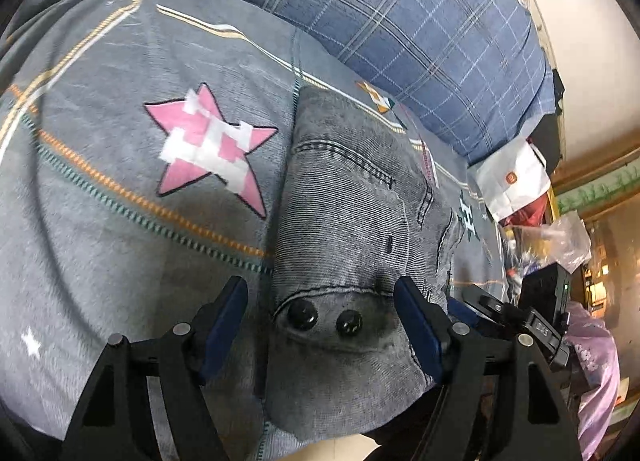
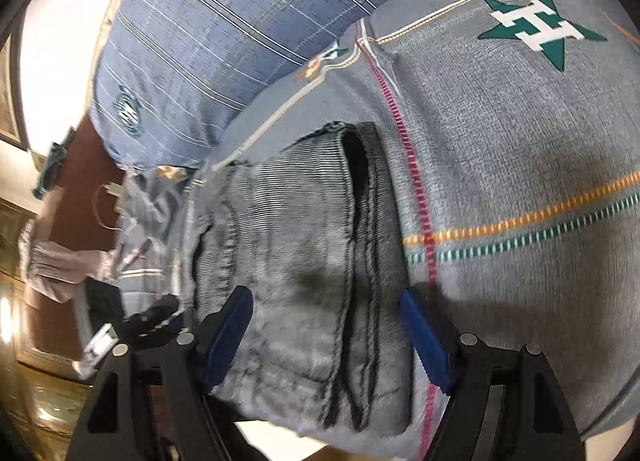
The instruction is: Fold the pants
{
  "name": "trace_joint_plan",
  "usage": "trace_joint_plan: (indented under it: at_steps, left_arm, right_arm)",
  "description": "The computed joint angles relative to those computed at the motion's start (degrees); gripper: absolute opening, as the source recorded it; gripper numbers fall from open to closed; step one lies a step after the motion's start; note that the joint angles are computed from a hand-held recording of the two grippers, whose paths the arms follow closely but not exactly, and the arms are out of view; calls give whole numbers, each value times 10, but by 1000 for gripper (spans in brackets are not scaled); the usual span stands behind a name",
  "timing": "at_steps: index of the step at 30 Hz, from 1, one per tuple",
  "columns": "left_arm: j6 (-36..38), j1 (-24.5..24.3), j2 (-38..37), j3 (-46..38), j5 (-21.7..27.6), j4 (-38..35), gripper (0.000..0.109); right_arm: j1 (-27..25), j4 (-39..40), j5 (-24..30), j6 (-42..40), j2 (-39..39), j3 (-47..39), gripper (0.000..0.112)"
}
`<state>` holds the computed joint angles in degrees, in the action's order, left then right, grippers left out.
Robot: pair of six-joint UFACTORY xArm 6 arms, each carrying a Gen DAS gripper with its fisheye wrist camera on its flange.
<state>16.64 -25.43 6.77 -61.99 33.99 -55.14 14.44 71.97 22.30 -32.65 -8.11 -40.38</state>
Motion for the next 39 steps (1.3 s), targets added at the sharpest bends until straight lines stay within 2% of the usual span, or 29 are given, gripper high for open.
trace_joint_plan:
  at_steps: [1, 6, 11, 14, 17, 19, 21, 24, 26, 28, 29, 31, 33, 34, 37, 39]
  left_arm:
    - [1, 0, 6, -7, 5, 3, 76]
    - [6, -4, 29, -28, 18, 11, 76]
    - [8, -10, 37, -36, 11, 21, 76]
    - [10, -18, 32, -35, 0, 36, 76]
    - [5, -25, 45, -44, 0, 53, 76]
    - [3, -28, 47, -43, -8, 46, 76]
    - [-2, -29, 44, -42, -8, 65, 76]
    - [-18, -36, 50, -46, -15, 90, 76]
    - [-26, -39, 53, -49, -17, 102, 77]
    - [-16, -46, 62, -59, -16, 106, 87]
    - [-11, -49, 62, -59, -15, 117, 89]
    - [-20, -58, 66, -64, -14, 159, 94]
    - [-42, -65, 69, -68, -14, 204, 95]
    - [-44, -66, 69, -68, -15, 208, 95]
    - [-29, -60, 69, -69, -8, 168, 95]
    - [-9, -50, 67, -68, 2, 128, 95]
  right_arm:
    - [6, -12, -16, 9, 7, -2, 79]
    - [15, 8, -24, -25, 13, -5, 80]
    - [22, 110, -26, -122, 11, -6, 80]
    - [39, 121, -49, -154, 3, -3, 79]
    - [47, 72, -64, -112, 19, -5, 78]
    - [46, 97, -64, -130, 16, -5, 77]
    - [51, 84, -78, -117, 16, -3, 64]
    - [50, 51, -92, -87, 14, 6, 52]
    - [52, 37, -96, -79, 15, 6, 52]
    - [60, 3, -109, -64, 19, 7, 57]
    - [63, 12, -107, -82, 20, 6, 66]
    - [68, 16, -109, -92, 22, 3, 71]
    - [73, -9, -118, -73, 23, 5, 71]
    - [71, 4, -112, -80, 22, 5, 71]
    - [53, 56, -85, -109, 19, 2, 66]
    - [49, 44, -87, -91, 17, 5, 55]
